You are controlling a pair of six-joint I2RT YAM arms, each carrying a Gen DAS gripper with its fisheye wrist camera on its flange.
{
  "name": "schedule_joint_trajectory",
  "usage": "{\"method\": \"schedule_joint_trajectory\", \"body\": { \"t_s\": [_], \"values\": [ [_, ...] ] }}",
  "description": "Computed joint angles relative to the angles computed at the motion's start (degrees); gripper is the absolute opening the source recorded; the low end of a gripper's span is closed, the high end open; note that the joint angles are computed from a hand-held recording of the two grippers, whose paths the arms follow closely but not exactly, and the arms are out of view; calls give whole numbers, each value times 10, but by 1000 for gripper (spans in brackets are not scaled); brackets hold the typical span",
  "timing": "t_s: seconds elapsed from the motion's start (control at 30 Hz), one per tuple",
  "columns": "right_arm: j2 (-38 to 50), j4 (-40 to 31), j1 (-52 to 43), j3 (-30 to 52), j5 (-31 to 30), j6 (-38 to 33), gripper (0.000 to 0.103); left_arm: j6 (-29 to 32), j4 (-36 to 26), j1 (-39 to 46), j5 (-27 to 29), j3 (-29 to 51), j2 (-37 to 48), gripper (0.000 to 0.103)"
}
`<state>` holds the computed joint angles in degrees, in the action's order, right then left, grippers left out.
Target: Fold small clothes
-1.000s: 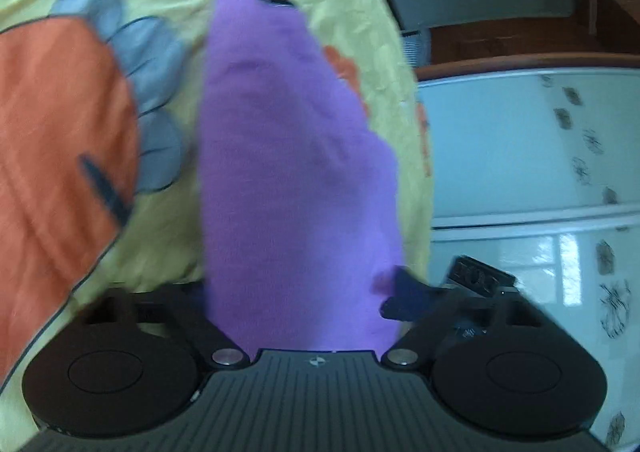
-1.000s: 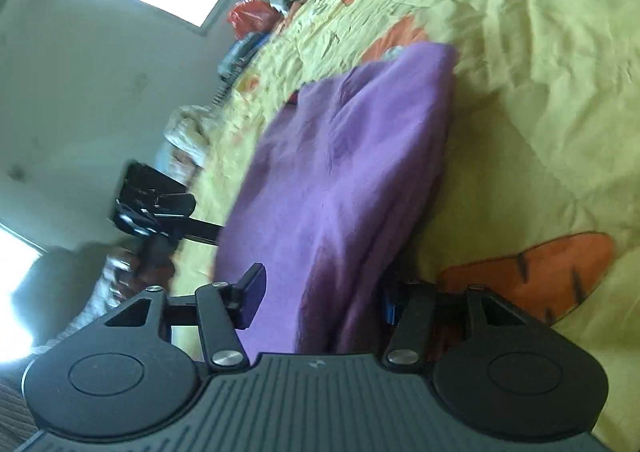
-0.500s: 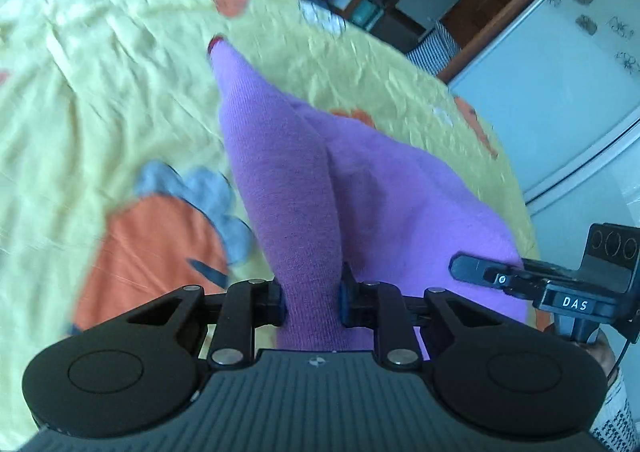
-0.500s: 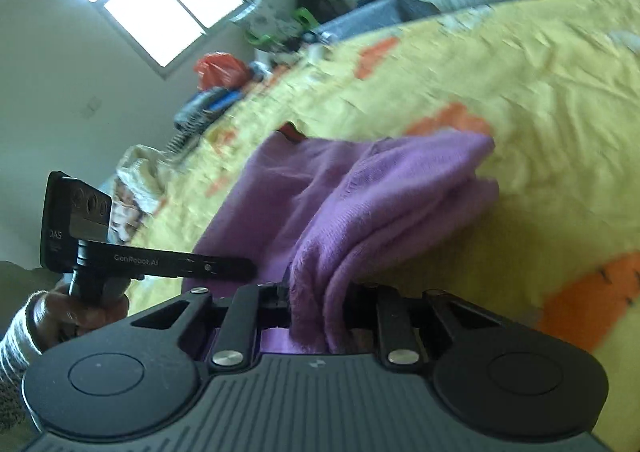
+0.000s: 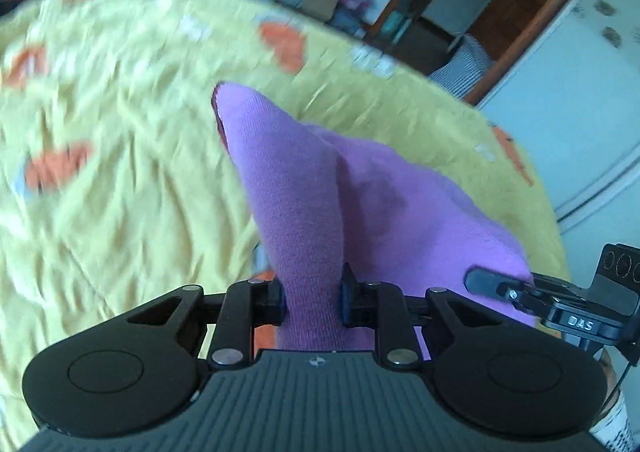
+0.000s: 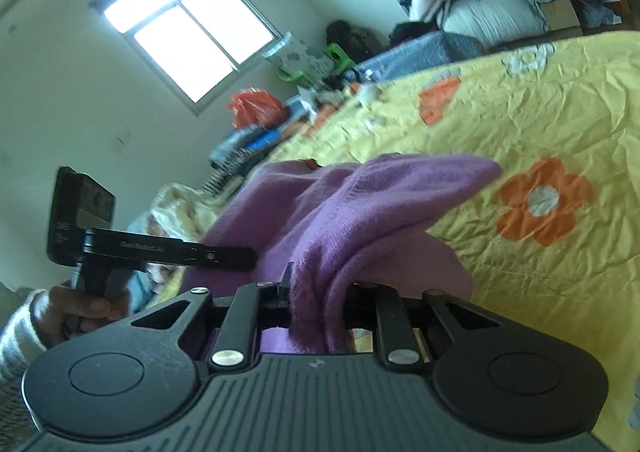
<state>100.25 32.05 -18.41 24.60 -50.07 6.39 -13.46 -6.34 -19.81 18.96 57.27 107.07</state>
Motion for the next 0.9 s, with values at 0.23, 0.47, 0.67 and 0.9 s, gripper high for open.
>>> {"method": "schedule_joint_trajectory", "body": {
  "t_s": [0.23, 0.47, 0.67, 0.9],
  "values": [
    [86, -5, -4, -34, 32, -80, 66, -29, 144, 69, 95, -152, 30, 52],
    [104, -106, -134, -79, -51, -285, 72, -76, 330, 114, 211, -356, 1, 84],
    [159, 95, -37, -107, -8, -124, 12, -155, 334, 90, 231, -299, 80, 16],
    [-74, -110, -115, -174, -118, -185, 12, -89, 179, 147, 262, -356, -91, 13]
  ]
}}
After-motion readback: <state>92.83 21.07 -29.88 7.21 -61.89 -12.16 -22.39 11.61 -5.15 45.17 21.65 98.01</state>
